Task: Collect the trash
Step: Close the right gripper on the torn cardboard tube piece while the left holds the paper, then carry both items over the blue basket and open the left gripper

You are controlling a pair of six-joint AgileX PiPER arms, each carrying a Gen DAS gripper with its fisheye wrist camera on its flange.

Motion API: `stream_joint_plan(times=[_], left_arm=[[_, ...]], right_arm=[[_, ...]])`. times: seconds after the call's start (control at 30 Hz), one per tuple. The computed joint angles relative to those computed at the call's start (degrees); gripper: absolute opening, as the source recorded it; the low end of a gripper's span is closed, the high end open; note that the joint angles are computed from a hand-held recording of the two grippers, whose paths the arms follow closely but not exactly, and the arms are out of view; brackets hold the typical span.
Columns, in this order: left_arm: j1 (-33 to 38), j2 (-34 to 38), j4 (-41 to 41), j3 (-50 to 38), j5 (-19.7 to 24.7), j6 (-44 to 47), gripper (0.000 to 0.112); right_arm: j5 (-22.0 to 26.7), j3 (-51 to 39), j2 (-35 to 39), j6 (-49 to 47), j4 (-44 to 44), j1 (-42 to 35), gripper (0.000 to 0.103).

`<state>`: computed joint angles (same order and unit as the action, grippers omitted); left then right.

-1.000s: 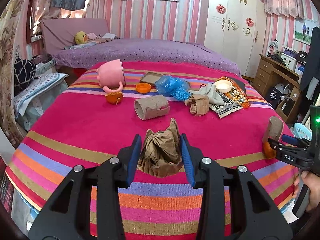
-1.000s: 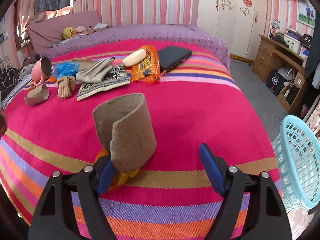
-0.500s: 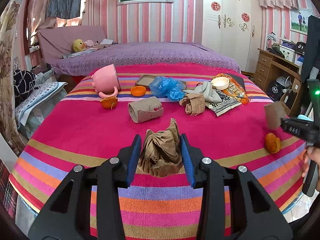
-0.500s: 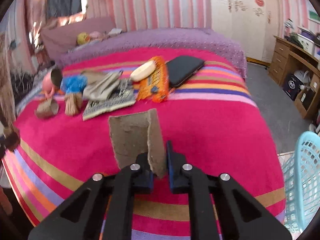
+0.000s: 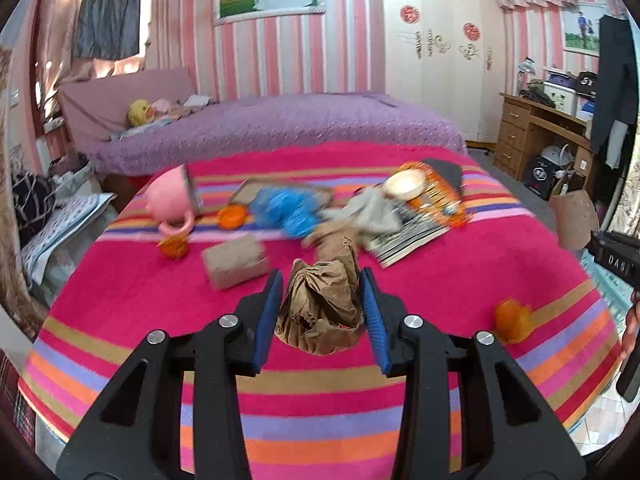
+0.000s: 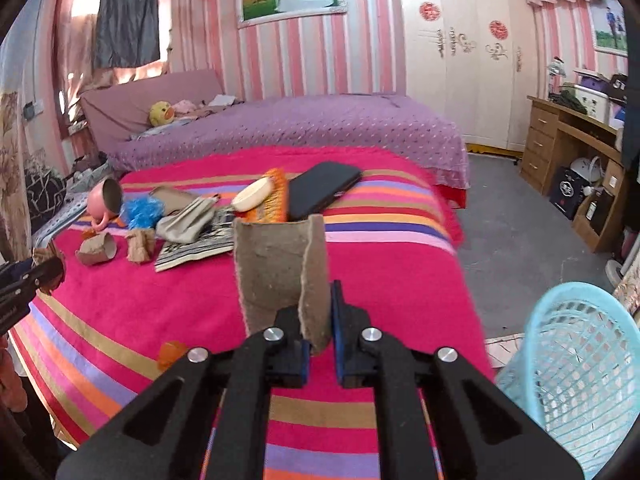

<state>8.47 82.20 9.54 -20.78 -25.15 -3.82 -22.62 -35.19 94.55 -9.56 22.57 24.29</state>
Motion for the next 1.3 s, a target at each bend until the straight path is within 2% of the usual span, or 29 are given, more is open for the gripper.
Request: stream_joint_plan(times=[0.1, 0.2, 0.33, 0.53, 0.7, 0.9, 1.0, 1.2, 1.3], left_arm=[[-8.2, -0.4, -9.1, -2.2, 1.9, 3.8, 0.038], [-19.1, 1.5, -25.1, -4.2, 0.2, 14.7, 0.038], [-31.2, 6.6, -39.6, -8.8, -1.2, 23.3, 0.038], [-45.8, 15.5, -52.7, -17.5, -3.2, 30.4, 0.038], [-52.4, 21.5, -60.3, -26.0, -0.7, 34.6, 0.038], [-58.6, 29.0, -73.3, -37.0, 0.1, 46.9, 0.038], [-59.5, 32.2, -77.9, -42.6, 2.6, 50.8, 0.038], [-60.4, 40.3, -97.4, -56.1, 7.0, 72.3, 0.038], [-60.6, 42.8, -102.7, -59.6, 7.6, 78.6, 0.043]], right_arm=[[-0.7, 3.4, -2.7, 5.0, -6.9, -5.0, 0.008], [-1.4, 7.4, -6.6, 11.3, -16.5, -12.5, 0.008], [-2.6, 10.4, -9.2, 20.6, -30.5, -24.6, 0.008], [-5.6, 11.1, -7.4, 29.9, -49.4, -42.5, 0.008], [-6.6, 7.9, -2.5, 34.8, -60.1, -53.5, 0.008], [-9.5, 4.2, 3.3, 40.2, -69.2, -62.9, 0.008], [-11.3, 4.5, 3.7, 41.0, -70.9, -65.1, 0.008], [-13.4, 5.5, 4.1, 39.2, -69.9, -67.2, 0.008], [-14.5, 6.0, 3.7, 39.2, -69.9, -67.6, 0.008]])
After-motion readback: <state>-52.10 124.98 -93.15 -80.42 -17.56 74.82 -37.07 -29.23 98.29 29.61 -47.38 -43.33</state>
